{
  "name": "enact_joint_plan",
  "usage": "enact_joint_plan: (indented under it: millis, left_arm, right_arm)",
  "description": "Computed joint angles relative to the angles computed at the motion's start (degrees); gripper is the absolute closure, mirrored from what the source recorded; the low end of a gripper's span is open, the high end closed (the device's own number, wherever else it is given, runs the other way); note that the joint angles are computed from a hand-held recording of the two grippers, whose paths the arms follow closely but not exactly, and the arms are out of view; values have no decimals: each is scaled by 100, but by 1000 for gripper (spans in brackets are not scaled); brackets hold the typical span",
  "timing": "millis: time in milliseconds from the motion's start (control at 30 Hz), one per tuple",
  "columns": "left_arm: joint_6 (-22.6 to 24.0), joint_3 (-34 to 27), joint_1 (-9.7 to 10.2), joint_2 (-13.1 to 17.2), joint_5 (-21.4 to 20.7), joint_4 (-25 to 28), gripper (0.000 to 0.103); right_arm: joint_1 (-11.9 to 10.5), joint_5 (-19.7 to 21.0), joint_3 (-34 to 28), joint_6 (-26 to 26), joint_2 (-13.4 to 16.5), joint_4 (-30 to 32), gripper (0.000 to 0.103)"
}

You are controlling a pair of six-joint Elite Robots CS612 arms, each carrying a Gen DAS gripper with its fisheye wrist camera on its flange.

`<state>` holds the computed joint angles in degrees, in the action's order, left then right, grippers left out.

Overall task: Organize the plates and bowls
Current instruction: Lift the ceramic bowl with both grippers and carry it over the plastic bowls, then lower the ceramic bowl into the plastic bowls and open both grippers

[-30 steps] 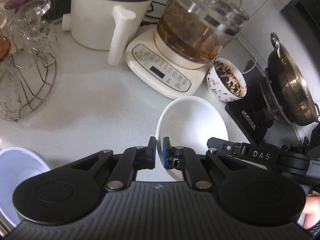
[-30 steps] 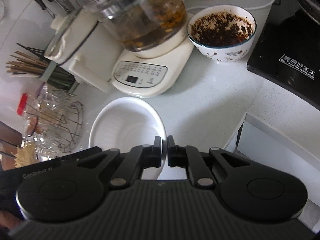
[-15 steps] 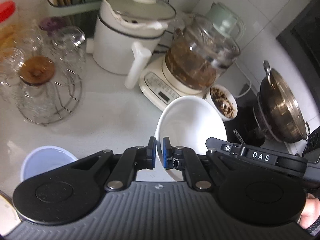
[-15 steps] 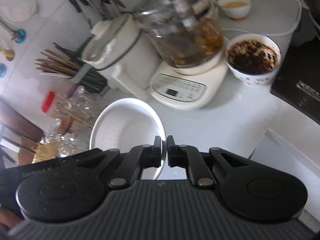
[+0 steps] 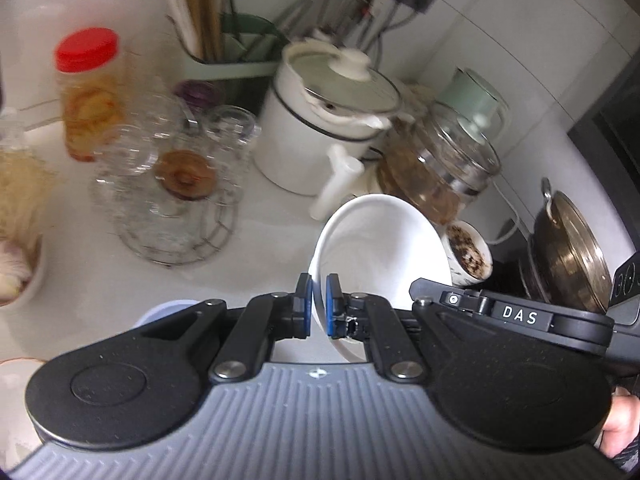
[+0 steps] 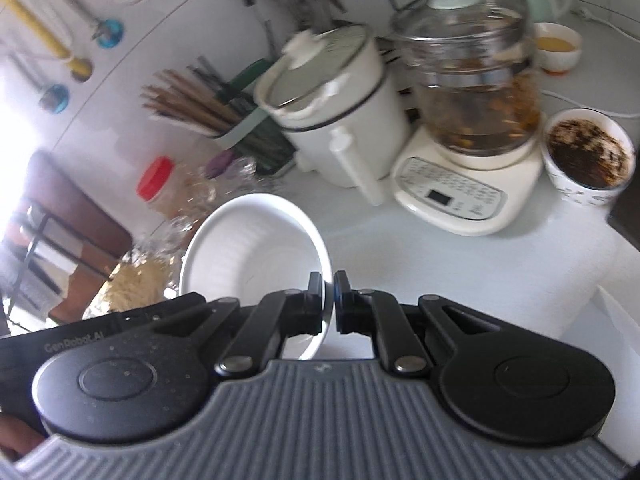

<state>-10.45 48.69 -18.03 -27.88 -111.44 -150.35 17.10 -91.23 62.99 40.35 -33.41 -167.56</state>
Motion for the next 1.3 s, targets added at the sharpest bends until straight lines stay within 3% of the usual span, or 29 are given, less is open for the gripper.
enact_joint_plan:
  millis: [333, 667, 800, 1100, 1200, 1267, 1300]
  left_arm:
    - [-655, 557, 160, -227, 495, -417, 95]
    - [-999, 847, 254, -239, 839, -190, 95]
    - [-1075, 879, 277, -190, 864, -114, 95]
    - [-1145, 757, 300, -52, 786, 92, 94]
    - [-1141, 722, 303, -32, 789, 156, 86]
    - [-1222, 717, 318, -21, 772, 159, 69]
    - [-1251, 722, 323, -21, 784, 146, 66]
  right_arm:
    - [73, 676, -856, -614, 437, 631, 94]
    - [160, 1003, -1644, -1050, 911, 1677, 93]
    - [145, 1215, -1775, -982, 1005, 1967, 92]
    - [185, 1043, -2010, -1082, 1151, 2151, 92]
    - [166, 1128, -2035, -1148, 1152, 2189, 92]
    - [162, 1115, -2050, -1178, 1149, 2210, 92]
    - [156, 1118, -2036, -1162, 1136, 2192, 91]
